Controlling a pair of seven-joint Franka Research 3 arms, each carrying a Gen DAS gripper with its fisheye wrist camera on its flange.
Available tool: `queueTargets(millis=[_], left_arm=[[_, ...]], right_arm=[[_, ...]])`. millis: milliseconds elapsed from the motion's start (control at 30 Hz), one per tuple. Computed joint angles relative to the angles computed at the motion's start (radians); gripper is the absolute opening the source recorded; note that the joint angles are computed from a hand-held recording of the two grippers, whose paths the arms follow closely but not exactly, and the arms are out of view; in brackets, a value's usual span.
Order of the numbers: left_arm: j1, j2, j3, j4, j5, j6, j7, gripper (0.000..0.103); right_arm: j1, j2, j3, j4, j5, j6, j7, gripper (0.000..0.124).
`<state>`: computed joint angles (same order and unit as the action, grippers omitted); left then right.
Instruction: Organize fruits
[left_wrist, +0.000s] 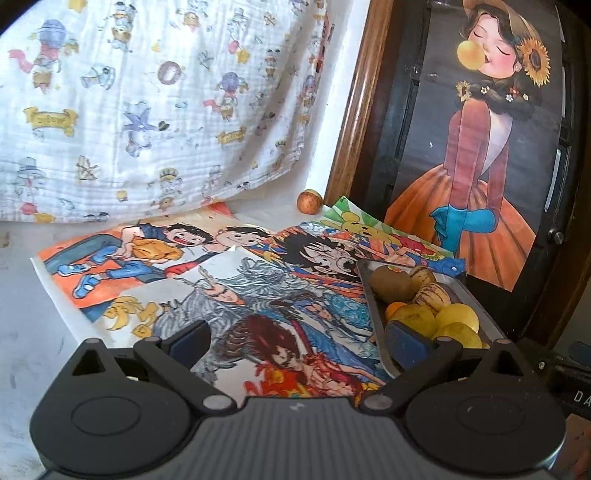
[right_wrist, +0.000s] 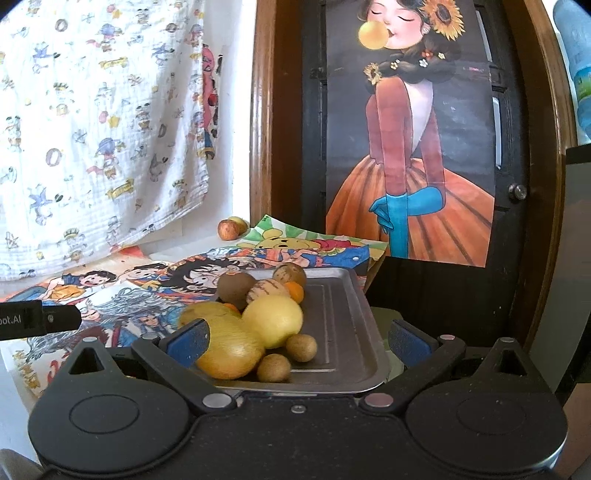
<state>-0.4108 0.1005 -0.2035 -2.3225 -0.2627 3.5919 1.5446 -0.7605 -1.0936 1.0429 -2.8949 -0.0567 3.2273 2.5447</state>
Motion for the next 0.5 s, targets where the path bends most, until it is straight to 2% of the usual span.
queueTargets(millis=[233, 367, 500], left_arm=[[0.064, -0.029, -0.010, -0.063, 0.130, 0.044, -0.124, 0.103], [0.080, -0.045, -0.012, -0.091, 0.128, 0.062, -0.131, 0.103], [0.075, -0.062, -0.022, -0.120, 0.043, 0.086, -0.063, 0.103]], right_arm=[[0.031, -0.041, 0.026, 0.023, -0.020, -0.059, 0.034, 0.102], [0.051, -0.054, 0.035, 0.018, -0.036, -0.060, 0.069, 0.102], [0.053, -0.069, 0.043, 0.000, -0.043, -0.010, 0.083, 0.102]])
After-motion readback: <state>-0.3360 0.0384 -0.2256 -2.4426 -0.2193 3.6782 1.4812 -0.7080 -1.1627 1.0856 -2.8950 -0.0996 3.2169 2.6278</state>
